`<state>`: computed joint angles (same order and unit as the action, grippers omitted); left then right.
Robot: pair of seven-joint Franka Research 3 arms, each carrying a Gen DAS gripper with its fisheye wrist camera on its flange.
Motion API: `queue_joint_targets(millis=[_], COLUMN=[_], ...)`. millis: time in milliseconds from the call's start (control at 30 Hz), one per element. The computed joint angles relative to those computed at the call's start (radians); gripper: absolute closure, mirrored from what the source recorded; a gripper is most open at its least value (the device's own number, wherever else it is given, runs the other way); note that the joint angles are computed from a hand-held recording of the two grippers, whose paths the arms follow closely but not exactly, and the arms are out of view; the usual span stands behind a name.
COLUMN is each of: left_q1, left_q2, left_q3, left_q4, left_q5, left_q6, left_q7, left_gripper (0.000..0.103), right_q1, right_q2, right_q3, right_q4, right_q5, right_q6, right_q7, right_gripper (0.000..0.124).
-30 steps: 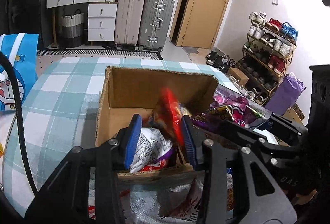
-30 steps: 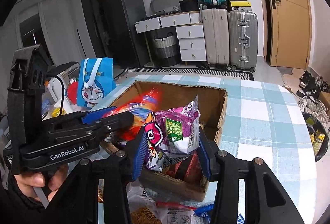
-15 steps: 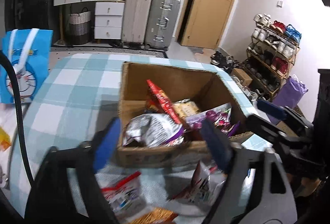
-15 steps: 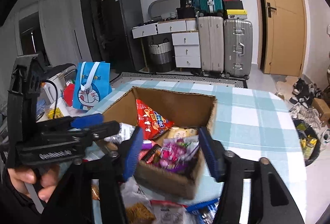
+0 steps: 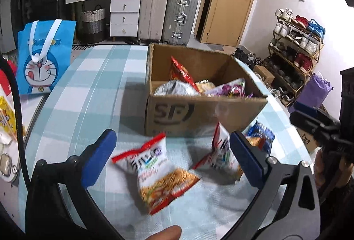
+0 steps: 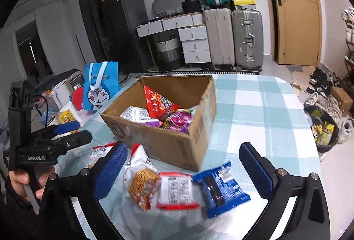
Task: Organize snacks
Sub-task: 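Withdraw both grippers from the box toward the remaining snacks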
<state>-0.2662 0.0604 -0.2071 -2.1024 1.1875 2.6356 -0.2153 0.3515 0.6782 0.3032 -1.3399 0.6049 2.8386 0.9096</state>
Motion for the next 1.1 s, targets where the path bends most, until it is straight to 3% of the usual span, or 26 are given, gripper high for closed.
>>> queue_joint_targets(millis=[367,500,800,1100], left_q1=[-0.006,-0.013,-0.001,0.004], left_q2=[0.039,0.058,0.065,0.068], left_q3=[0.010,0.013,0.036,0.042], left_q4=[-0.048,-0.048,-0.068,-0.072], left_q5=[0.002,-0.027,-0.054,-0.071], left_q6=[0.047,0.043,0.103,0.122], left_q7=[-0.061,-0.037,-0.068,-0.059], left_gripper=[0.001,0.001,0.001,0.001], right_q1=[-0.013,0.042,0.107,0.103], right_q2=[-0.047,-0.037,0.045,0.106], right_q3=[-0.014,-0.084,-0.198,-0.208], right_q4=[-0.135,-0.124,-0.020,0.050], right_q5=[-0.010,-0.096,-0.262,-0.349], right_q6=[0.064,0.053,-0.064,-0.108], right_q7=[0.011,0.082,0.314,0.419], right_gripper=[0.021,0.021,0.021,0.021])
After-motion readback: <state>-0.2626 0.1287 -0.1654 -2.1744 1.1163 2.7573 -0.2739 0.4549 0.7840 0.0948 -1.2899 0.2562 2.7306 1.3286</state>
